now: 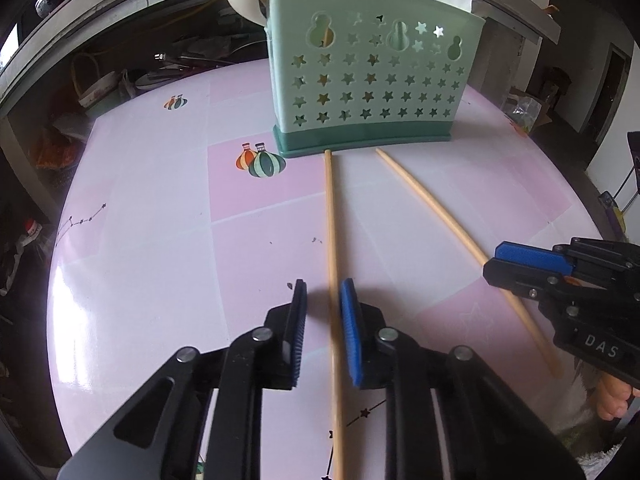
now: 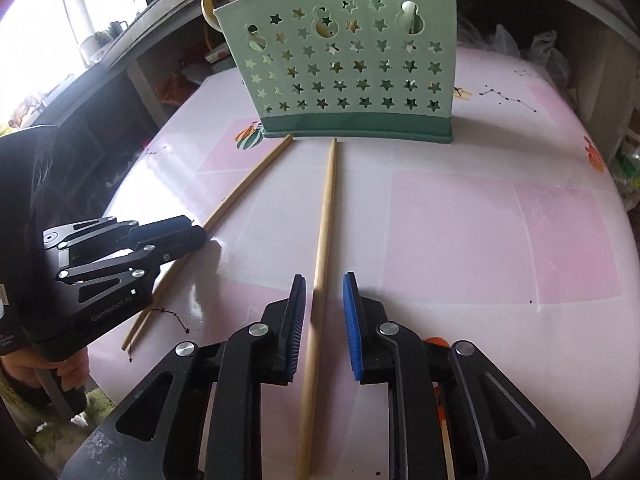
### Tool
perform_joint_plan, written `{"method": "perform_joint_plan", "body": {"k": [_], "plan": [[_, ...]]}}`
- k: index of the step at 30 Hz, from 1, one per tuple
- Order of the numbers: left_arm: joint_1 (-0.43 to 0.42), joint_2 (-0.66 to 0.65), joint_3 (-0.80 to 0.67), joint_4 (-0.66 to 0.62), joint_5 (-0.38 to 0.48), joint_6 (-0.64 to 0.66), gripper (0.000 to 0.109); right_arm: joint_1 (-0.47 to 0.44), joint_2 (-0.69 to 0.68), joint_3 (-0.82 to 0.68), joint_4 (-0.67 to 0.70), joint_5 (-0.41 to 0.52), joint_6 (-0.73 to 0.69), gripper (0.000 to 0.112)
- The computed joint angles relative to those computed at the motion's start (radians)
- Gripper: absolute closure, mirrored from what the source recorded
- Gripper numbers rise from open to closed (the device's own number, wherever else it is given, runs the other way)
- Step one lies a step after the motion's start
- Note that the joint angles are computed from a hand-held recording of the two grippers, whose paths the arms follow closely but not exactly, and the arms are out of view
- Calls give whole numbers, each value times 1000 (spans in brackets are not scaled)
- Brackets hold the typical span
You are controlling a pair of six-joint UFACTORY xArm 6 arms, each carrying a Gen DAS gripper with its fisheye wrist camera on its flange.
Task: Organize utensils
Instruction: 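Close the left tool on one chopstick while the right tool closes on another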
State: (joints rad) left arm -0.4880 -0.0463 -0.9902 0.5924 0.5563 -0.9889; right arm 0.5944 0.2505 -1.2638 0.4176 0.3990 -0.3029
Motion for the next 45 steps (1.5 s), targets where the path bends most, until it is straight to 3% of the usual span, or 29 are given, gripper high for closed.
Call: {"method": "perform_joint_plan", "body": {"k": [5, 11, 20, 23, 25, 32, 40, 45], "plan": [[-4, -1, 4, 14, -5, -6, 103, 1, 2, 10, -139, -30, 95, 107], [-6, -16, 19, 7, -1, -17, 103, -8, -10, 24, -138, -30, 109, 108], [-21, -57, 47, -153, 17, 49, 103, -41, -75, 74, -34, 51, 69, 108], [-15, -53, 38, -215, 13, 93, 95, -51, -82, 66, 42, 100, 9, 104], [-12, -49, 27, -218, 13, 97, 85, -55, -81, 59, 71, 109, -6, 100], [-3, 9, -62, -196, 69, 162, 84, -58, -56, 23, 126, 101, -48, 96], [12, 105, -164, -201, 112, 255, 84, -37, 12, -44, -14, 77, -8, 96], [24, 153, -218, -183, 125, 281, 93, -27, 52, -88, -108, 57, 22, 95]]}}
